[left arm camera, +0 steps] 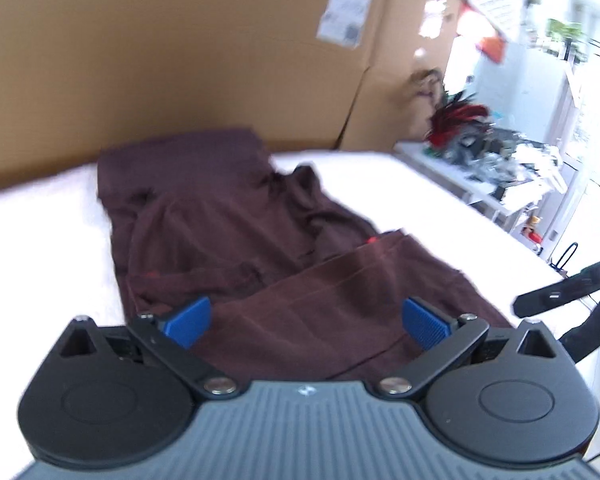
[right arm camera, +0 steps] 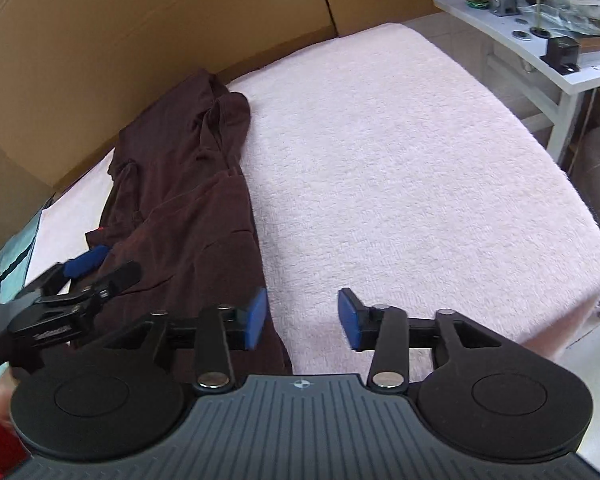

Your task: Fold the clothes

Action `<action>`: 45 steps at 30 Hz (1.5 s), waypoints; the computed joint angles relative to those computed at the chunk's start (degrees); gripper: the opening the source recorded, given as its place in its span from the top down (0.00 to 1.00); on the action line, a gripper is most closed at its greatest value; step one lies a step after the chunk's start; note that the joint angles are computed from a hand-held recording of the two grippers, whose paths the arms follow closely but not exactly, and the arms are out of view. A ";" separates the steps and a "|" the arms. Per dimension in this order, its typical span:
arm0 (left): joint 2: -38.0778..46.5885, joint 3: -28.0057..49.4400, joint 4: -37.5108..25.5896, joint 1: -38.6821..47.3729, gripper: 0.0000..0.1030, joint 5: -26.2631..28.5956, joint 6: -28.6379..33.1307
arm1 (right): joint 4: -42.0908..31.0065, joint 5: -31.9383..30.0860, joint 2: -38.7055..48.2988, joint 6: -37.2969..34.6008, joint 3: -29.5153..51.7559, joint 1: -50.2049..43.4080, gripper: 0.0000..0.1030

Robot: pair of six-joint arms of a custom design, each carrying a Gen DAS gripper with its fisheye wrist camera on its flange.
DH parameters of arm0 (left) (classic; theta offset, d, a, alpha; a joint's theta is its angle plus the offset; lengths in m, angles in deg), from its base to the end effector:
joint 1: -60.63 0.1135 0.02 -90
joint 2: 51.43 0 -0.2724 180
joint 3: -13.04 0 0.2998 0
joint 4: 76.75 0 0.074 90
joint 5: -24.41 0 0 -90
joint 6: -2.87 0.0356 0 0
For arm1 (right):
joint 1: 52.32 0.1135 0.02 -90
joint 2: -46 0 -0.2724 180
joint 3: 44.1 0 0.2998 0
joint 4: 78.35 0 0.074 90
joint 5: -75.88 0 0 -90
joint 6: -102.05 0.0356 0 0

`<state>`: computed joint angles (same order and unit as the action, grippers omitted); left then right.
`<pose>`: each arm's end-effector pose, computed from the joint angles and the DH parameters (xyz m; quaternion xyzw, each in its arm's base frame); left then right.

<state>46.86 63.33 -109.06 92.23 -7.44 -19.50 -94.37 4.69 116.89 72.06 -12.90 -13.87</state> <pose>0.2505 0.1186 0.0688 0.3084 0.8155 -0.2575 0.4167 0.1812 0.1292 0.0904 0.2236 0.9171 0.1183 0.3082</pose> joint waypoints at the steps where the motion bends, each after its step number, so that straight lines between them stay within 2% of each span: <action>1: -0.98 0.14 -1.88 1.55 0.01 0.44 1.60 | 0.38 -0.22 0.87 -0.42 0.20 -0.47 0.51; 4: -1.96 1.52 -6.71 6.56 0.01 0.46 1.66 | 1.28 -2.15 3.80 -2.94 1.49 -2.97 0.46; 6: -2.11 2.44 -9.66 10.28 0.01 -0.74 1.15 | 2.31 -3.18 4.86 -4.10 1.52 -3.98 0.36; 7: -2.53 2.62 -11.53 11.88 0.01 -1.99 1.72 | 2.84 -3.67 5.25 -4.60 1.41 -4.43 0.34; 11: -1.72 4.49 -22.36 17.67 0.01 -6.12 8.85 | 6.98 -6.79 4.62 -7.69 -0.84 -6.71 0.30; 14: -1.97 3.28 -25.16 20.20 0.01 -8.37 11.68 | 9.58 -11.28 2.30 -9.80 -3.23 -9.42 0.30; 17: -0.78 2.58 -26.18 21.13 0.01 -8.84 9.78 | 11.05 -19.87 -0.81 -10.71 -5.61 -13.71 0.31; 20: 0.35 1.48 -23.67 19.77 0.01 -10.28 5.73 | 11.37 -26.10 -1.70 -13.90 -6.55 -16.08 0.31; 23: 2.03 1.59 -23.26 19.70 0.01 -9.06 7.07 | 13.09 -29.05 -1.74 -16.00 -7.56 -17.07 0.30; 28: 5.95 5.76 -27.07 17.87 0.01 -8.38 4.97 | 16.69 -34.47 -0.06 -17.87 -8.29 -19.47 0.32; 31: 6.25 5.46 -26.00 16.32 0.01 -7.76 6.52 | 19.22 -34.81 0.87 -18.38 -8.80 -18.91 0.31; 35: 6.06 5.05 -22.90 13.39 0.02 -6.82 3.34 | 22.43 -35.26 4.49 -18.54 -7.40 -18.24 0.31; 39: 6.45 5.22 -21.42 11.90 0.02 -6.14 2.21 | 23.01 -34.00 8.00 -19.93 -4.68 -16.70 0.31; 45: 6.77 5.79 -21.47 11.47 0.05 -6.69 3.70 | 23.33 -31.76 9.32 -22.51 -3.80 -15.29 0.29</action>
